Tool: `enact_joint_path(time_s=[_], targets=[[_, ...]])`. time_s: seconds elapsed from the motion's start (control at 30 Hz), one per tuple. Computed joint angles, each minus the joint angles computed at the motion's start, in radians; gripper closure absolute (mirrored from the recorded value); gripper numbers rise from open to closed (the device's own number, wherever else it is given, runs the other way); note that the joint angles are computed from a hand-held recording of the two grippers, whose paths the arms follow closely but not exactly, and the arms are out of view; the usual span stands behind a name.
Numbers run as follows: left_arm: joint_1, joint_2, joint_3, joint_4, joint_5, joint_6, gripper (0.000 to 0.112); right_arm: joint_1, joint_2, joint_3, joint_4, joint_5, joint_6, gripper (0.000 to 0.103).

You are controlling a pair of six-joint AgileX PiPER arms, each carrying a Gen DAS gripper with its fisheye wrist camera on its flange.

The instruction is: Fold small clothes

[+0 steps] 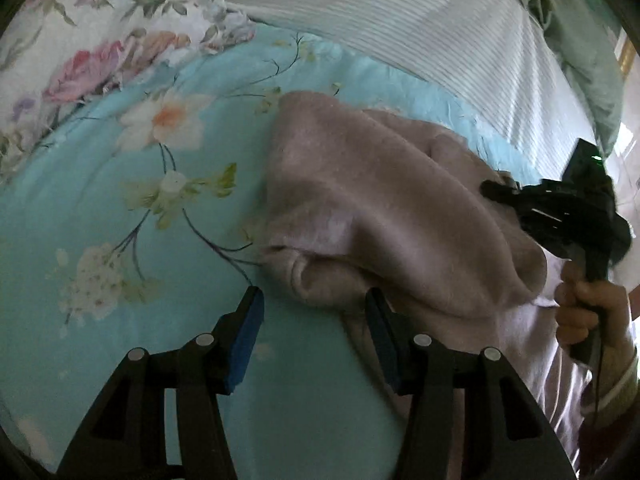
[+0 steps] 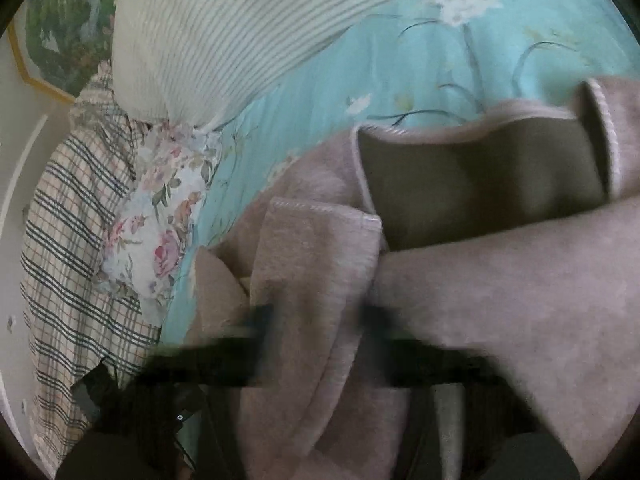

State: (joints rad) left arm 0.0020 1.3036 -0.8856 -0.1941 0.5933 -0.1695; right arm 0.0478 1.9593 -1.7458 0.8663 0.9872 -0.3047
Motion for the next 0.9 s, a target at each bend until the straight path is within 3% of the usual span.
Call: enact_joint_path(time_s=[0.1,0.23,0.33,0.4,0.53,0.63,0.73,0.9], targets=[[-0.027,0.029,-0.019,-0.006,-0.023,0.003,0.06,-0.043,-0.151,0.131,0.093,-0.07,-0.116,0.097],[-0.122,0.081,-0.066,0.164,-0.029,-0.168,0.061,-0.161,-0.327,0.249,0.155,-0.11,-0.178,0.097],[-0.183,0.13,-0.115,0.328,0.017,-0.336,0.077,-0.304,-0.462,0.384,0.193,-0.137,-0.246,0.097],[-0.181,0.147,-0.12,0.342,0.013,-0.37,0.082,-0.37,-0.497,0.441,0.17,-0.149,-0.258,0.097],[-0.153,0.13,-0.107,0.308,-0.004,-0.407,0.092,-0.441,-0.481,0.525,0.128,-0.126,-0.267,0.097],[-0.11,0.071,-0.059,0.228,-0.042,-0.382,0.092,-0.446,-0.466,0.583,0.11,-0.152,-0.3,0.097],[-0.092,0.067,-0.053,0.178,-0.025,-0.32,0.092,-0.455,-0.45,0.609,0.121,-0.15,-0.31,0.097],[-0.129,0.081,-0.061,0.237,-0.001,-0.332,0.092,-0.464,-0.427,0.611,0.141,-0.143,-0.283,0.084]])
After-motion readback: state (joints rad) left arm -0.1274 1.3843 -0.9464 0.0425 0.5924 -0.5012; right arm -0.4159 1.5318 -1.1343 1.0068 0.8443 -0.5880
